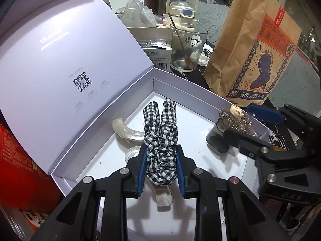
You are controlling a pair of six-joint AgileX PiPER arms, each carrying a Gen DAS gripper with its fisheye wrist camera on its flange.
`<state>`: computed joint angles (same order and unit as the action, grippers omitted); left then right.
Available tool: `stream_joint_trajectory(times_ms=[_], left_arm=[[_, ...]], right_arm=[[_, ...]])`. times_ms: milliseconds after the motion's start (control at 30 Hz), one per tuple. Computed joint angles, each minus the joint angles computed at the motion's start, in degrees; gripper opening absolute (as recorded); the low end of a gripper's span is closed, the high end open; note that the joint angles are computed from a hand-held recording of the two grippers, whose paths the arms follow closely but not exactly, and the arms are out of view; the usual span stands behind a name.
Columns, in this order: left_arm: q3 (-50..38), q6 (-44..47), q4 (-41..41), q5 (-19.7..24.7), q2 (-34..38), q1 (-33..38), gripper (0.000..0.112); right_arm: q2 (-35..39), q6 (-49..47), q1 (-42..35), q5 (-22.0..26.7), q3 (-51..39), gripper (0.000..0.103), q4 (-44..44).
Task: Organize rigid objects
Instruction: 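Open left tool releasing the scrunchie while right tool releases the claw clip in the box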
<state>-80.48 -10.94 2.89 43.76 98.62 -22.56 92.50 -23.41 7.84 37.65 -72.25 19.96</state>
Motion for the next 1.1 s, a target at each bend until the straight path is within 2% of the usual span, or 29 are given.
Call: stream_joint_trajectory(times_ms=[633,667,733,767,800,867,1100], left_arm=[[1.1,-4.8,5.1,1.2,-3.0,-1.7,0.034],[1.3,-5.0,5.3,1.3,-3.3,-1.8,0.036],[1.9,-5.4,5.8,1.2,-4.3,-2.0,0.053],[2.1,-5.3,5.7,0.9,-4.6,-2.1,0.075],[2.6,-5.4,5.8,0.5,-5.3,-2.1,0.092],[3.6,-6.0,6.2,-0.4,-7.0,-2.4,0.096],[3.0,-8.1,9.4,1.4,-9.5,-4.4,0.096]], right_arm=[[-7.5,3.7,-0.1,0.1,2.8,0.066,-3.7],[-8.0,4.0,0.0,0.1,3.0,0.066,-4.1],[-9.2,4.3,-0.1,0.4,3.4,0.066,-4.4],[-9.8,4.6,0.0,0.5,3.7,0.066,-4.8],[-10.5,4.9,0.0,0.7,3.9,0.066,-5.0],[-12.1,5.0,-0.3,1.1,4.5,0.066,-5.1],[-16.7,5.6,-1.4,1.7,6.4,0.068,-5.7]])
